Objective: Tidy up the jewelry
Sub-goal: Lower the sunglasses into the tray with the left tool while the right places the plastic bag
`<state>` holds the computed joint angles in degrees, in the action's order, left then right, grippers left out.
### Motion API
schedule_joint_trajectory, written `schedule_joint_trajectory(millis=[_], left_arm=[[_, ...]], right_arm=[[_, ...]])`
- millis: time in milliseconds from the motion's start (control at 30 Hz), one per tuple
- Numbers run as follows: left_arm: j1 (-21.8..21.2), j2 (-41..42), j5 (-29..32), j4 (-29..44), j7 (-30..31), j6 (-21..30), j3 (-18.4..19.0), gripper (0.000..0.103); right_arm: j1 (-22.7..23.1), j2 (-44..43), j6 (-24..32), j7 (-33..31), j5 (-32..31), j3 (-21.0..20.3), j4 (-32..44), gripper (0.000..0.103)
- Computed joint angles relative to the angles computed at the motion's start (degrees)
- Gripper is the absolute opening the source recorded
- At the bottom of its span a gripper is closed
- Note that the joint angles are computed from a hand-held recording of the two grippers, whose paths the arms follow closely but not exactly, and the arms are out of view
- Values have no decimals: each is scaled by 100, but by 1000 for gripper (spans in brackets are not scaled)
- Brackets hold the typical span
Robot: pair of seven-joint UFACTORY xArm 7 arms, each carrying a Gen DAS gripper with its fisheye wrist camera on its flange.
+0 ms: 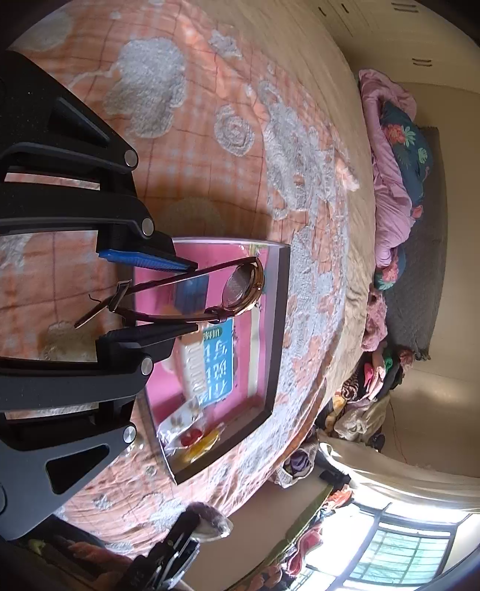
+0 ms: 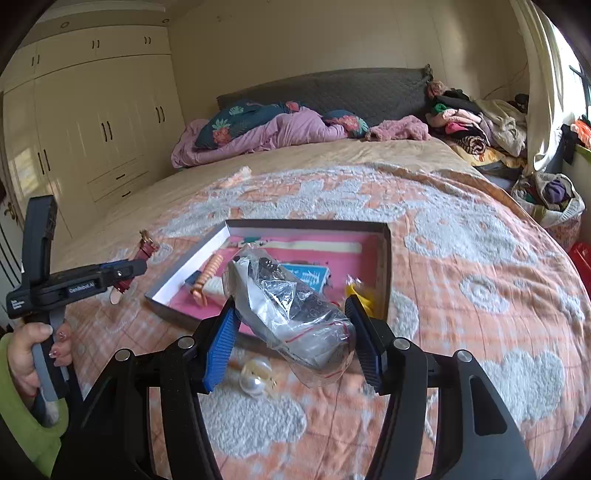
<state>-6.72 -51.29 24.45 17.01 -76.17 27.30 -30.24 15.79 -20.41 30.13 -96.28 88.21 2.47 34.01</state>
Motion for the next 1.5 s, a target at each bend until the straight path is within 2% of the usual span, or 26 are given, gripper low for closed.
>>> schedule_joint_trajectory(millis=[367, 633, 1067, 1500], left_arm=[[277, 542, 98, 174, 263, -308, 175, 19], [557, 1073, 254, 303, 291, -527, 142, 19], [749, 1562, 658, 393, -13, -702, -1, 21], [735, 1640, 911, 412, -219, -680, 55, 24]], right_arm=[[80, 282, -185, -64, 289, 175, 444, 56], [148, 838, -473, -74, 316, 347, 842, 56], [224, 1728, -1037, 160, 55, 549, 1316, 56], [178, 2092, -1124, 695, -465, 633, 1391, 60]])
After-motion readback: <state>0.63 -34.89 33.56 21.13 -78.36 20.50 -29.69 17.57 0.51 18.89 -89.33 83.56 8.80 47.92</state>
